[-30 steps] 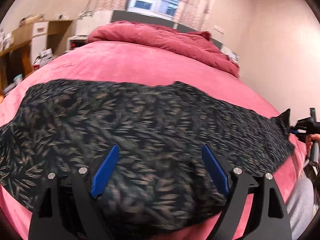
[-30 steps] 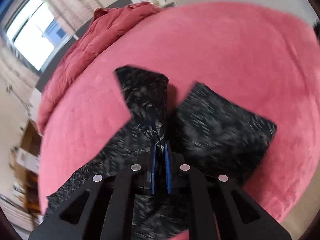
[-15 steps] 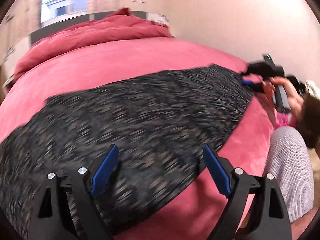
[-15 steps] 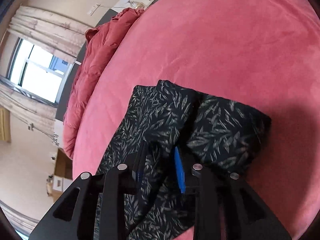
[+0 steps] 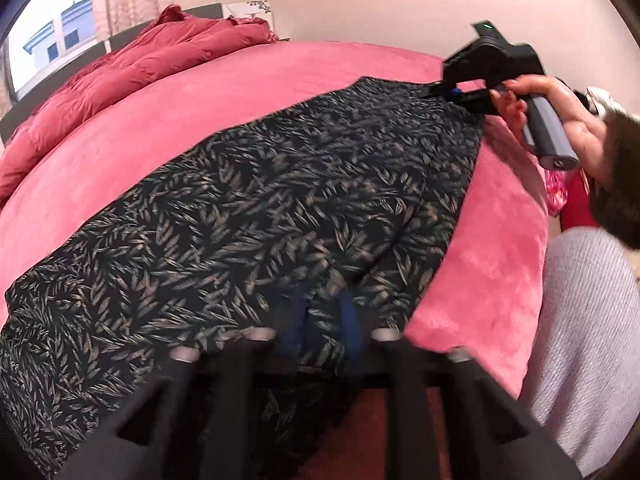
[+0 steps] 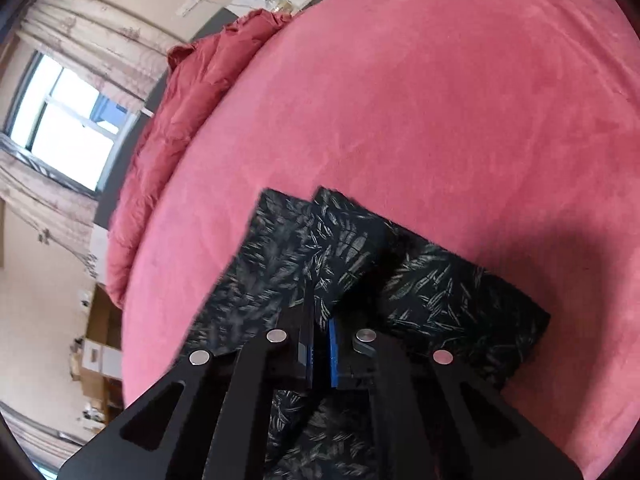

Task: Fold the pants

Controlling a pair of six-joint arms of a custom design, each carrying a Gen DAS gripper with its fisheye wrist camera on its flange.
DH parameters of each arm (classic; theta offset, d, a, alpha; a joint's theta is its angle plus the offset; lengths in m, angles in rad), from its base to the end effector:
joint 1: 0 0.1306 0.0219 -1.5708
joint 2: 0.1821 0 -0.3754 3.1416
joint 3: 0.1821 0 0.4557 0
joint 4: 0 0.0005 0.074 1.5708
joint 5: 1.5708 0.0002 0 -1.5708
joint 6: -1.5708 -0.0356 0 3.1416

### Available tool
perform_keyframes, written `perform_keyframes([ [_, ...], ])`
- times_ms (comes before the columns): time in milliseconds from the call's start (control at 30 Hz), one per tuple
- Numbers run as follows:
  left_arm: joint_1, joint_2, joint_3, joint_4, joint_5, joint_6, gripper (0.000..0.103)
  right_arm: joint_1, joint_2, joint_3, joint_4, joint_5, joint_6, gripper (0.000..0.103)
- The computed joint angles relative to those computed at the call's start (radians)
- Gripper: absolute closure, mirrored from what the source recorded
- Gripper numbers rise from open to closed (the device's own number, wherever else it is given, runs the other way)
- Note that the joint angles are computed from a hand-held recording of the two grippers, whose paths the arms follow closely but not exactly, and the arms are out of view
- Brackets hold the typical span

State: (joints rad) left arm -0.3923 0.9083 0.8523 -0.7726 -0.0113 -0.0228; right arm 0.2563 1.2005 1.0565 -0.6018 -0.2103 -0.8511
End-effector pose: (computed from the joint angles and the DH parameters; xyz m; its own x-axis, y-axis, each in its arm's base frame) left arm 0.3486 -0.1444 0.3571 -0.6723 0.3028 -0.6755 0.3907 0.9202 0.0237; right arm 0.4649 0.1290 0.3600 -0.7306 0.5688 -0.3777 0.2324 0.7273 0.6457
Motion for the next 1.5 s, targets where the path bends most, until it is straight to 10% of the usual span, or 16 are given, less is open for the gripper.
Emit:
perform_keyframes([
  [400,-0.034,-0.045,-0.016,-0.048,0.092,0.029,0.095,-0.044,-0.144,-0.081,-0.071,-0.006,0.051,0.099],
  [533,-0.033,-0.018,-0.020,-0.024,0.113,0.085,0.083,-0.046,-0.112,-0.110,-0.049,-0.022,0.084,0.096],
  [600,-0.014,-0.051,-0.032,-0.020,0.164,0.136,0.054,-0.051,-0.136,-0.134,-0.009,-0.013,0.086,0.081],
  [633,0.002,-0.069,-0.030,-0.019,0.177,0.148,0.040,-0.052,-0.155,-0.143,0.002,0.011,0.073,0.073],
  [767,0.091,-0.177,-0.059,-0.030,0.209,0.197,0.035,-0.023,-0.248,-0.159,-0.016,0.280,0.003,0.072],
  [900,0.262,-0.270,-0.094,-0.039,0.187,0.252,0.032,0.097,-0.260,-0.118,0.000,0.363,0.157,0.072],
  [1167,0.621,-0.272,-0.116,-0.092,0.146,0.300,0.032,0.460,0.069,0.181,-0.028,0.090,0.492,0.072],
  [1500,0.844,-0.285,-0.184,-0.071,0.235,0.250,0.032,0.643,0.637,0.810,-0.285,-0.084,0.604,0.072],
])
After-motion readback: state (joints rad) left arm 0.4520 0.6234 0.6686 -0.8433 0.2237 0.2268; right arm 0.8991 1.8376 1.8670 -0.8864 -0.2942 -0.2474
